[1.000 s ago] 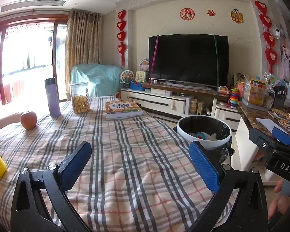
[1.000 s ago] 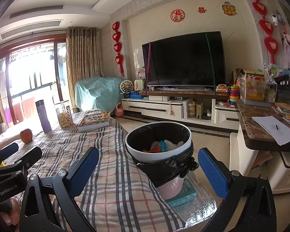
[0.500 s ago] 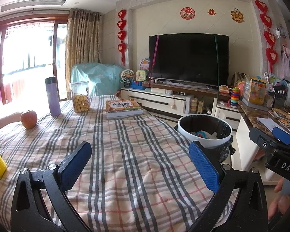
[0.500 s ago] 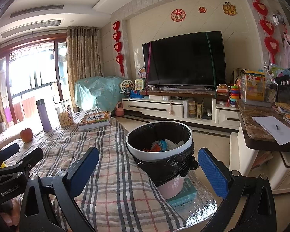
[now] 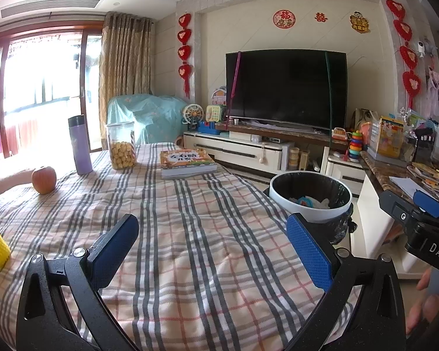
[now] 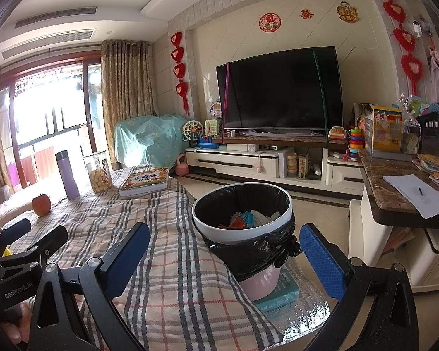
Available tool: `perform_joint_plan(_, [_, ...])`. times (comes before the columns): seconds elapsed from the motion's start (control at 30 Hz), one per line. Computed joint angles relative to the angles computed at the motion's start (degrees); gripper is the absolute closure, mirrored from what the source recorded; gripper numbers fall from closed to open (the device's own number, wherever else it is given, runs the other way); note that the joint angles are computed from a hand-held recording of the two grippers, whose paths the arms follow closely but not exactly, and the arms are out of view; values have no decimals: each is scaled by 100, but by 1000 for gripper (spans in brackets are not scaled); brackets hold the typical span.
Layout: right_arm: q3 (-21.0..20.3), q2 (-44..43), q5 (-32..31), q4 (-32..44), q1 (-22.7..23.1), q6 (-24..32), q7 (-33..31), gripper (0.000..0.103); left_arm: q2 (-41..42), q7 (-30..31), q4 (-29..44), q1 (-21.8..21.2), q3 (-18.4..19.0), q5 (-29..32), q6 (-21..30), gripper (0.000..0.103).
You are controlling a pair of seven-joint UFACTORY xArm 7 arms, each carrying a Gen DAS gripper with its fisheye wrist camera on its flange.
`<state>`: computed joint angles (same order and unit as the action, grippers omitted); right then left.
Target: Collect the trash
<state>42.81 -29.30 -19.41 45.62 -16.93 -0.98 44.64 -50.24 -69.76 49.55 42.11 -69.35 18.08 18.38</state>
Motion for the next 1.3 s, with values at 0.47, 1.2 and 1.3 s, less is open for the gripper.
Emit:
perform_joint_plan(0.47, [-3,25,-9,38,63,10,50,0,35,76,58,59,-74,-55,38,0])
perform_joint_plan(1.2, [-243,297,-36,58,338,-10,-7,0,151,140,87,125,-151,-96,22,0])
perform_joint_plan(1.3, [-289,346,-37,60,387,-12,-30,0,169,146,90,143,-169,-101,19,0])
